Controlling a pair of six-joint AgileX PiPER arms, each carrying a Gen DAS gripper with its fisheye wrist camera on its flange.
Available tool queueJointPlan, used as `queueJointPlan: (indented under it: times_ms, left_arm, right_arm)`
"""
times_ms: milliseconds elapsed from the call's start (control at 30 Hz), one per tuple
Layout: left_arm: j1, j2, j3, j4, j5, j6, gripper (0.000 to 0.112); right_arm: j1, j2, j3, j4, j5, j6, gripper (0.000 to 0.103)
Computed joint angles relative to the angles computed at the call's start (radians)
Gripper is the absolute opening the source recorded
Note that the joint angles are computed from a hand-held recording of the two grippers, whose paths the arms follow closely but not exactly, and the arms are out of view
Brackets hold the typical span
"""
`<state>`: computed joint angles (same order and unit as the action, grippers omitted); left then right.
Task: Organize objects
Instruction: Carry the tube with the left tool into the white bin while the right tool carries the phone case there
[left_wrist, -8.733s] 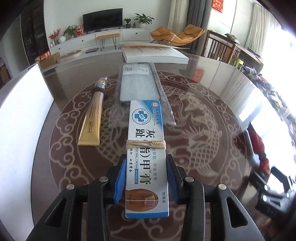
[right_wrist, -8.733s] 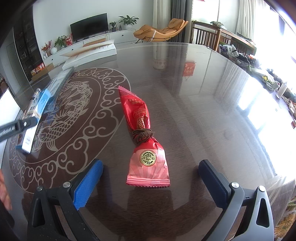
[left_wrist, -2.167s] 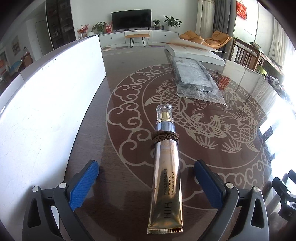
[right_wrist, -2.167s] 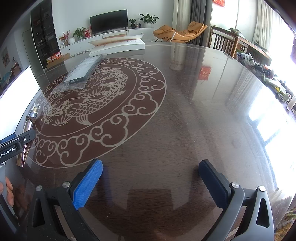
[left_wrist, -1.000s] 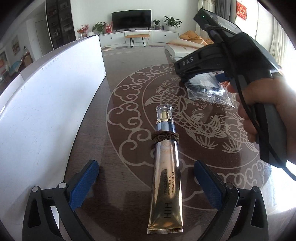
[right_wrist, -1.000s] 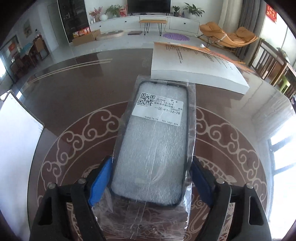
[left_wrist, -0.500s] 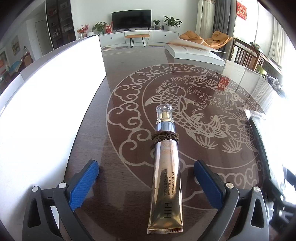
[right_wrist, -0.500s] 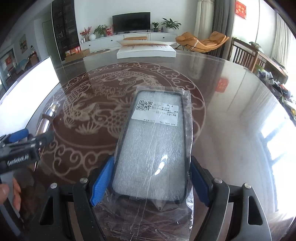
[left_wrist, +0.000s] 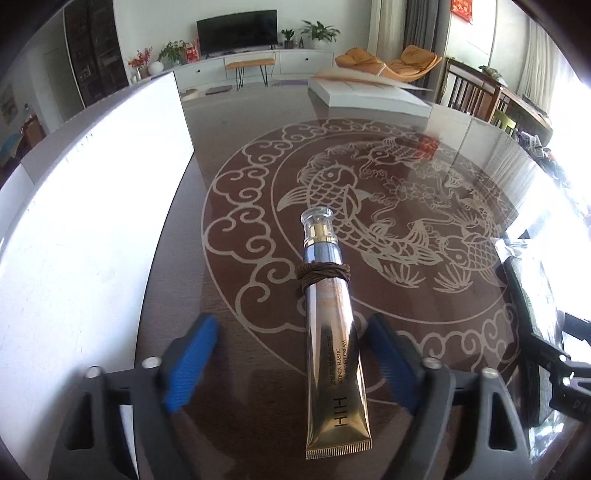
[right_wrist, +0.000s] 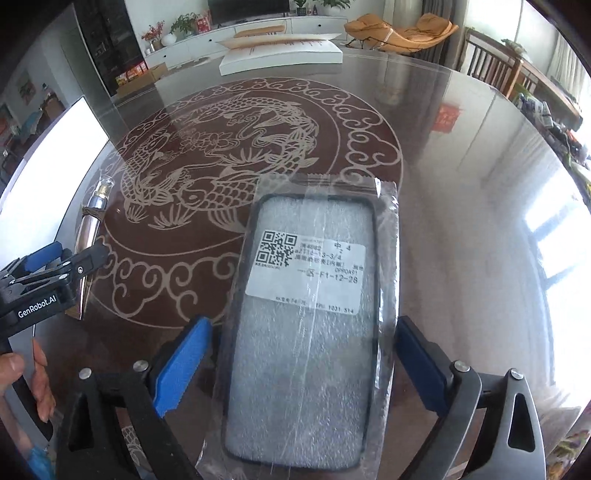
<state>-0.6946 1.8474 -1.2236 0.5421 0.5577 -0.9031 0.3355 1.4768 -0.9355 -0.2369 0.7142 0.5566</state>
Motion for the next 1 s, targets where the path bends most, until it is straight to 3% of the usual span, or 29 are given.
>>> queueJointPlan:
  times_ms: [33, 133, 233, 333, 467, 567, 667, 800, 900, 1000]
  left_arm:
    - [0.003, -0.013, 0.017, 0.014, -0.011, -0.001, 0.026]
    - [0.040, -0.090, 0.105, -0.081, -0.111, 0.035, 0.026]
    - [0.002, -0.196, 0.207, 0.016, -0.156, -0.098, 0.026]
    - [-0.039, -0.329, 0.289, 0.012, -0.173, -0.128, 0.026]
    - [-0.019, -0.531, 0.337, -0.201, -0.156, 0.056, 0.026]
    - [0.081, -0.699, 0.347, -0.386, -0.082, 0.269, 0.026]
    - [0.258, -0.832, 0.358, -0.492, 0.037, 0.454, 0.026]
    - [0.629, -0.886, 0.383, -0.655, 0.178, 0.778, 0.026]
    - [0.834, -0.843, 0.405, -0.682, 0.216, 0.906, 0.026]
    - [0.939, -0.829, 0.434, -0.657, 0.223, 0.924, 0.028]
  right_arm:
    - [0.013, -0.006, 0.003, -0.046, 0.002, 0.040, 0.076]
    - [0.009, -0.067, 0.065, -0.037, -0.021, 0.061, 0.075]
    - [-0.005, -0.168, 0.142, 0.015, -0.041, 0.033, 0.075]
    - [0.003, -0.259, 0.172, 0.031, -0.015, 0.030, 0.075]
    - [0.061, -0.309, 0.091, 0.049, 0.053, 0.035, 0.075]
    - [0.175, -0.281, -0.050, 0.050, 0.090, 0.068, 0.075]
    - [0.317, -0.190, -0.239, 0.056, 0.101, 0.092, 0.075]
    - [0.443, 0.039, -0.558, 0.198, 0.097, -0.012, 0.076]
    - [0.536, 0.237, -0.824, 0.236, 0.158, -0.057, 0.076]
    - [0.597, 0.445, -1.092, 0.247, 0.263, -0.069, 0.076]
